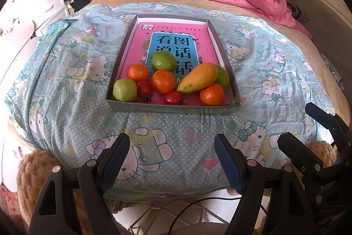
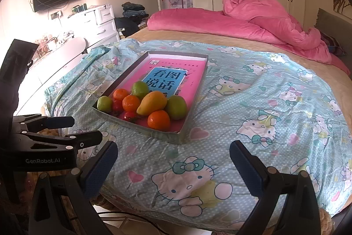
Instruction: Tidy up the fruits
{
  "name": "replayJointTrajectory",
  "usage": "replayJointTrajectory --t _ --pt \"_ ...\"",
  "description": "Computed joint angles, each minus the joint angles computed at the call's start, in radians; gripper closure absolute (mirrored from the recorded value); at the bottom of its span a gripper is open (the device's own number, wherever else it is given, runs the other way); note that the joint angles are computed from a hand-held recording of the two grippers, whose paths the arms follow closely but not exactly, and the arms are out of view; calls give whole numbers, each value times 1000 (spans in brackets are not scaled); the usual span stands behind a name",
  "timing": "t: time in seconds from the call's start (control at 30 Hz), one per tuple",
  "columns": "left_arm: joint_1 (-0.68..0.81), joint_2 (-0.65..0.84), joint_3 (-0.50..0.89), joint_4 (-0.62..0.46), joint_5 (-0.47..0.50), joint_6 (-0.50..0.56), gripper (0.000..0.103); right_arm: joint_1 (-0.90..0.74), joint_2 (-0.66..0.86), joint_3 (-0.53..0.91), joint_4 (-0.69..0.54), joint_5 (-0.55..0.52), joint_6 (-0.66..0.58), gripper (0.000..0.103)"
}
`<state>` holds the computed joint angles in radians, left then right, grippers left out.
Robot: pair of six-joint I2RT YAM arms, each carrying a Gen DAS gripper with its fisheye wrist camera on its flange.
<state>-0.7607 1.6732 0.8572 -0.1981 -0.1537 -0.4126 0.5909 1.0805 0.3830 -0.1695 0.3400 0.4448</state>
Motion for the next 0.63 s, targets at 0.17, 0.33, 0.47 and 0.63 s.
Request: replayJointTrajectory --t 0.17,0.33,0.47,0.63 --pt "3 11 10 -9 -24 -10 23 -9 -16 2 -13 11 0 1" --pt "28 30 18 -12 -16 -20 23 -59 -3 0 -1 -8 -13 1" --pt "69 43 20 7 26 -20 23 -122 -5 -11 17 -20 -34 1" --pt "164 63 40 42 9 3 22 -355 -34 -41 57 -117 -95 0"
